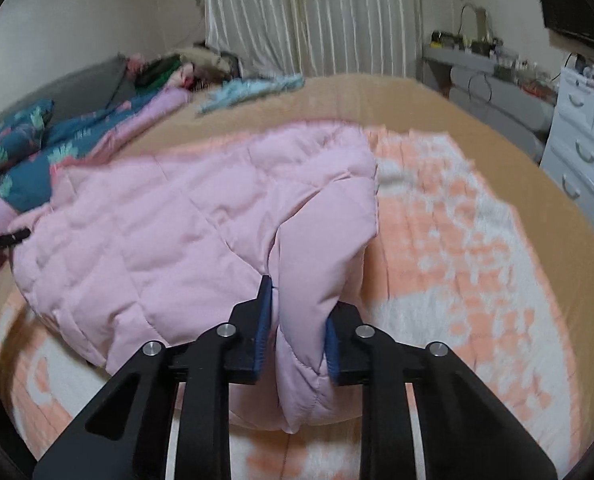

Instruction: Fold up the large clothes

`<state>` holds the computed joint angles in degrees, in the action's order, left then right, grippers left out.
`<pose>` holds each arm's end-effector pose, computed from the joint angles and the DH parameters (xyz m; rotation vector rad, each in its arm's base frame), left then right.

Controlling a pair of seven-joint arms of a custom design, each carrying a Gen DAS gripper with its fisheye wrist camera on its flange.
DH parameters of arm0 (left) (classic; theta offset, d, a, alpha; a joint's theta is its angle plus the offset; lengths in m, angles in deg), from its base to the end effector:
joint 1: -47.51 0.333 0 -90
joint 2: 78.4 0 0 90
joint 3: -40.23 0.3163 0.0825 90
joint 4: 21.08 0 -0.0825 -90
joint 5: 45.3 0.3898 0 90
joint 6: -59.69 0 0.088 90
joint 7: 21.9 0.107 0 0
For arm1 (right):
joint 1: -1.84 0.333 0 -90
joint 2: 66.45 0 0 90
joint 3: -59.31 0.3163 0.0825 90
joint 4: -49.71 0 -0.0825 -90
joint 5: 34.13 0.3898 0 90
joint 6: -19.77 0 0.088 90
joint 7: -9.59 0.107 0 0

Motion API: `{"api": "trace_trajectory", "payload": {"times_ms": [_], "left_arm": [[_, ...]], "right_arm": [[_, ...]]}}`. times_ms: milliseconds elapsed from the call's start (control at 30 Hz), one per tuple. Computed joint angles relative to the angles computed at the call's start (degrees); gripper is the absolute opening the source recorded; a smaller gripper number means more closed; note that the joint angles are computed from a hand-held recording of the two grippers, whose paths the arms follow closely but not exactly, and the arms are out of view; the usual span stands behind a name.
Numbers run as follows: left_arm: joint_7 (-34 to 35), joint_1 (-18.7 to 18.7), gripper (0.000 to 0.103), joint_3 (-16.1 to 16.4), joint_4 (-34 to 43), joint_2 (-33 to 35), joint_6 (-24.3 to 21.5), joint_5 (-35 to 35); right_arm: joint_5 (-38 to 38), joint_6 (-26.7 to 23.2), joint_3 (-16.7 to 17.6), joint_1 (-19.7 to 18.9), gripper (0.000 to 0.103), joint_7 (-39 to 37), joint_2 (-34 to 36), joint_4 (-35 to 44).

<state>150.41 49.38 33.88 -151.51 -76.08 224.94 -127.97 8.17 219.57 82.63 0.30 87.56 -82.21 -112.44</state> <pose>0.5378 0.0156 0.3615 -1.6651 1.9983 -1.0278 0.3927 0.0687 0.3706 -1.5140 1.8254 -0.7427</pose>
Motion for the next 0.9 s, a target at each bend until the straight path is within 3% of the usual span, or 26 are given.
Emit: {"api": "trace_trajectory", "payload": {"times_ms": [167,300,433,533,633,800,867,900], "left_arm": [[-2.71,-0.87,0.015,-1.28,5.88,3.45,3.15,2.16],[-8.14,-1.13,0.015,-2.73,9.89,7.46,6.23,8.20],[-19.70,-2.21,0.015,-2.57,12.45,12.18,9.48,20.85],[-29.90,-4.58,0.015,0.26,14.09,15.63,9.22,30.69],[-34.74,-4.87,0.015,0.69,14.92,17.51,9.55,35.49],[-41.84,-5.42,0.015,1.45,16.04,20.13,9.86,42.97],[-43.13,-4.54,0.016,0.72,16.30,20.47,9.89,44.67],[-43.78,-3.99,0.018,0.24,16.30,20.41,9.64,45.35]], "right_arm": [[4.63,0.94,2.25,-3.31,0.020,-3.75,2.09,4.58],[10.13,1.63,1.75,-3.74,0.020,-8.15,6.67,9.06],[30.86,1.44,4.75,-5.63,0.020,-28.01,13.51,17.94],[39.31,0.52,2.53,-3.85,0.020,-36.88,17.09,21.89],[45.33,-0.87,0.06,-1.98,0.020,-43.90,19.44,24.52],[33.27,-1.73,-2.89,0.14,0.023,-30.87,19.97,20.95],[35.03,-1.79,-4.44,1.78,0.026,-32.28,20.17,21.40],[39.83,-2.23,-5.57,2.97,0.031,-36.85,20.27,22.56]]}}
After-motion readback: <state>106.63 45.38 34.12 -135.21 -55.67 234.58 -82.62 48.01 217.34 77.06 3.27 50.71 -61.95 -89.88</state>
